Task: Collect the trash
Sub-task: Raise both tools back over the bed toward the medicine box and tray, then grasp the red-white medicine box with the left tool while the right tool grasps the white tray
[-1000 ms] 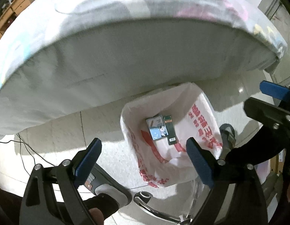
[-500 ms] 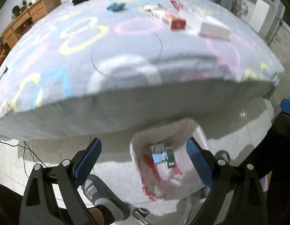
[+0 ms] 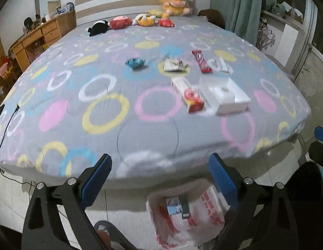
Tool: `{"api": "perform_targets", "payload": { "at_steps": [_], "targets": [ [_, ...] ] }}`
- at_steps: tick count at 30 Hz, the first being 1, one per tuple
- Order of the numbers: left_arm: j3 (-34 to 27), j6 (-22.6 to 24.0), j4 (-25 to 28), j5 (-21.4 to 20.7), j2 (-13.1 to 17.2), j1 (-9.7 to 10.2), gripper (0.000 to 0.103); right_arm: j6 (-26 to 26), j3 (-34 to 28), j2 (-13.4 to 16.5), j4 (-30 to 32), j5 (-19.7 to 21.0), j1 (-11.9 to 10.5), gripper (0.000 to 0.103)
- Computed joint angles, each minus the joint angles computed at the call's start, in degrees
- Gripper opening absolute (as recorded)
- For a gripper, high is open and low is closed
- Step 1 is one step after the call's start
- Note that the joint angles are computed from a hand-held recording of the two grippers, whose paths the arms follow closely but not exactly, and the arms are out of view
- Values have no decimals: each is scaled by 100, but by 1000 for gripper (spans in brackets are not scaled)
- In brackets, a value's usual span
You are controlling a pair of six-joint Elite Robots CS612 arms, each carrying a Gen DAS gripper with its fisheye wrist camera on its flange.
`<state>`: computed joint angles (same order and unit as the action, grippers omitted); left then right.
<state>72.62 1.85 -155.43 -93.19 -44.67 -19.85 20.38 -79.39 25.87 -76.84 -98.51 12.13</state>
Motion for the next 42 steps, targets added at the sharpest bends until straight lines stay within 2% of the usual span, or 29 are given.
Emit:
{"api": "perform_targets", "payload": {
  "at_steps": [4, 12, 16, 21, 30, 42],
  "targets": [
    [-413, -86, 299, -96, 130, 25, 93, -92, 195, -124, -247, -76, -49, 78],
    [-1085, 58, 706, 1, 415, -1, 93, -110, 526, -308, -560, -69, -159, 78],
    [-1547, -6, 1096, -19, 627, -18, 93, 2, 691, -384, -562, -23, -229, 79],
    [-1898, 182, 1197, 138, 840, -96, 94, 50, 984, -505, -514, -15, -304, 79],
    [-2650, -137, 1678, 122, 1344, -121, 95, -159, 1494, -609, -467, 190, -421, 79],
    [-3308, -80, 2139, 218, 1788, -161, 95, -351, 2067, -696, -542, 266, -505, 79]
  ]
}}
